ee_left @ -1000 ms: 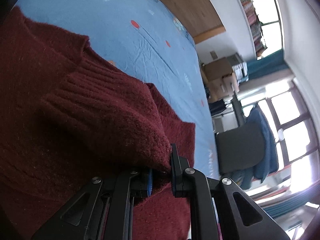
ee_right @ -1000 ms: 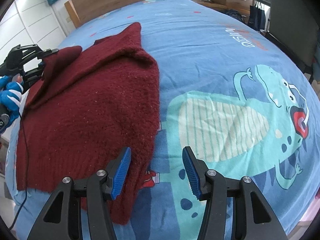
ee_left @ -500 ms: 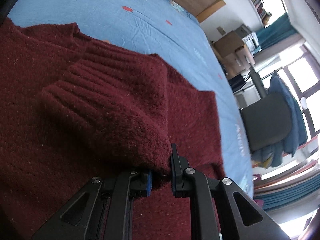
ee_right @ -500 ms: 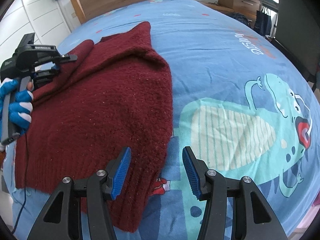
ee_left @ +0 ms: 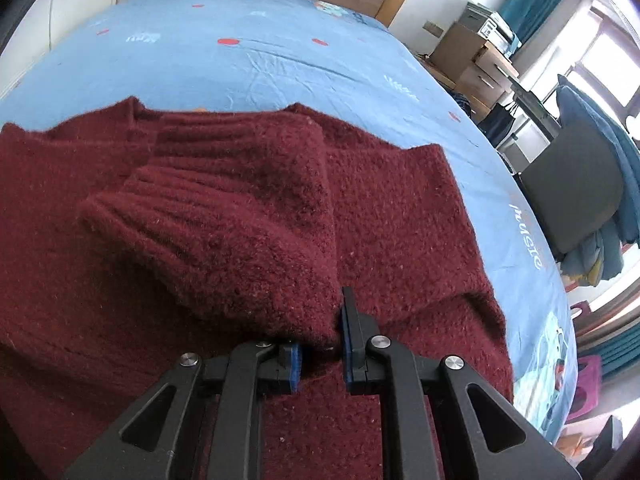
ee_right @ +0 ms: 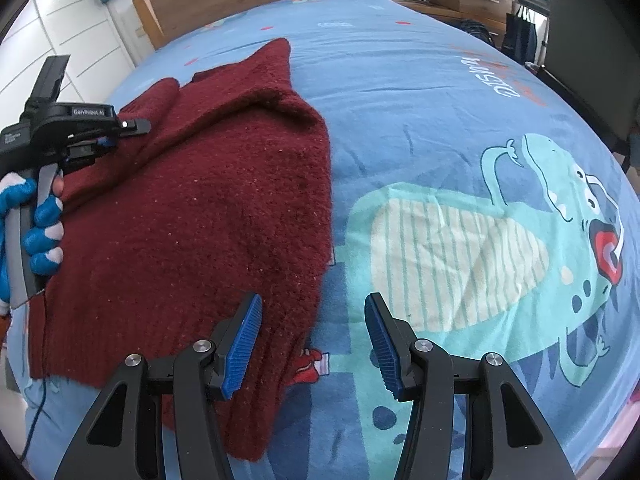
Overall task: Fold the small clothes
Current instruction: 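Carry the held sleeve with the left tool across the sweater body, then lower the sleeve onto the folded sleeve and open the left tool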
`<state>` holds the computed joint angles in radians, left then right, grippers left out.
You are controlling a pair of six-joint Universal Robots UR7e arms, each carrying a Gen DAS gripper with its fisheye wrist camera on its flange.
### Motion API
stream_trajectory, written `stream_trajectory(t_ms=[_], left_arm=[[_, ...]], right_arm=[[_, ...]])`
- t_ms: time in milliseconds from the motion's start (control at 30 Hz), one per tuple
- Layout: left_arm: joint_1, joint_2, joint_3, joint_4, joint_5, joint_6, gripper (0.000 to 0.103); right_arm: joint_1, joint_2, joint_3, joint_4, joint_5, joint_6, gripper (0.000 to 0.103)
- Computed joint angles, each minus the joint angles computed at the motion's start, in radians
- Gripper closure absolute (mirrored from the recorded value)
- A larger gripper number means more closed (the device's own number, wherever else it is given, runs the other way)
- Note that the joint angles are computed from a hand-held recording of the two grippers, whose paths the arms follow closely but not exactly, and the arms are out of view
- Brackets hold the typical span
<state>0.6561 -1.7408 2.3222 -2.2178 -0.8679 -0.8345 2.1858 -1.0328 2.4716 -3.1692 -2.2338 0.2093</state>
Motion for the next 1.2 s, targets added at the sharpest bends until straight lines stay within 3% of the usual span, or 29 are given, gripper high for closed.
stream_trajectory(t_ms=[67, 133, 300, 467, 633, 767, 867, 900, 933, 1200], left_arm=[[0.013, -0.033, 0.027, -0.075, -0.033, 0.005, 0.084], [0.021, -0.07, 0.047, -0.141, -0.07, 0.009, 0.069], [0.023, -0.128, 0.06, -0.244, -0.111, 0.052, 0.055], [0.065, -0.081, 0.04, -0.272, -0.151, 0.07, 0.055], [0.173, -0.107, 0.08, -0.417, -0.248, -0.021, 0.055], [0.252, -0.12, 0.084, -0.476, -0.233, -0.085, 0.055], [0.274, -0.105, 0.054, -0.466, -0.203, -0.09, 0.067], [0.27, -0.095, 0.038, -0.448, -0.187, -0.072, 0.083], [0.267, -0.089, 0.03, -0.442, -0.185, -0.058, 0.09], [0.215, 0.031, -0.014, -0.441, -0.273, 0.093, 0.094]], right_arm=[[0.002, -0.004, 0.003, 0.002, -0.002, 0.005, 0.048], [0.003, -0.008, 0.006, -0.001, -0.004, 0.004, 0.048], [0.001, -0.016, 0.014, 0.001, -0.006, 0.006, 0.048], [-0.002, -0.007, 0.008, -0.003, -0.002, 0.005, 0.048], [0.003, -0.01, 0.006, 0.004, -0.007, 0.003, 0.048], [-0.003, -0.02, 0.007, 0.011, -0.013, -0.004, 0.048], [-0.001, -0.018, 0.004, 0.011, -0.015, -0.009, 0.048], [-0.001, -0.017, 0.005, 0.01, -0.015, -0.01, 0.048], [0.0, -0.017, 0.005, 0.008, -0.015, -0.011, 0.048], [-0.007, -0.013, 0.009, -0.004, -0.008, -0.007, 0.048]])
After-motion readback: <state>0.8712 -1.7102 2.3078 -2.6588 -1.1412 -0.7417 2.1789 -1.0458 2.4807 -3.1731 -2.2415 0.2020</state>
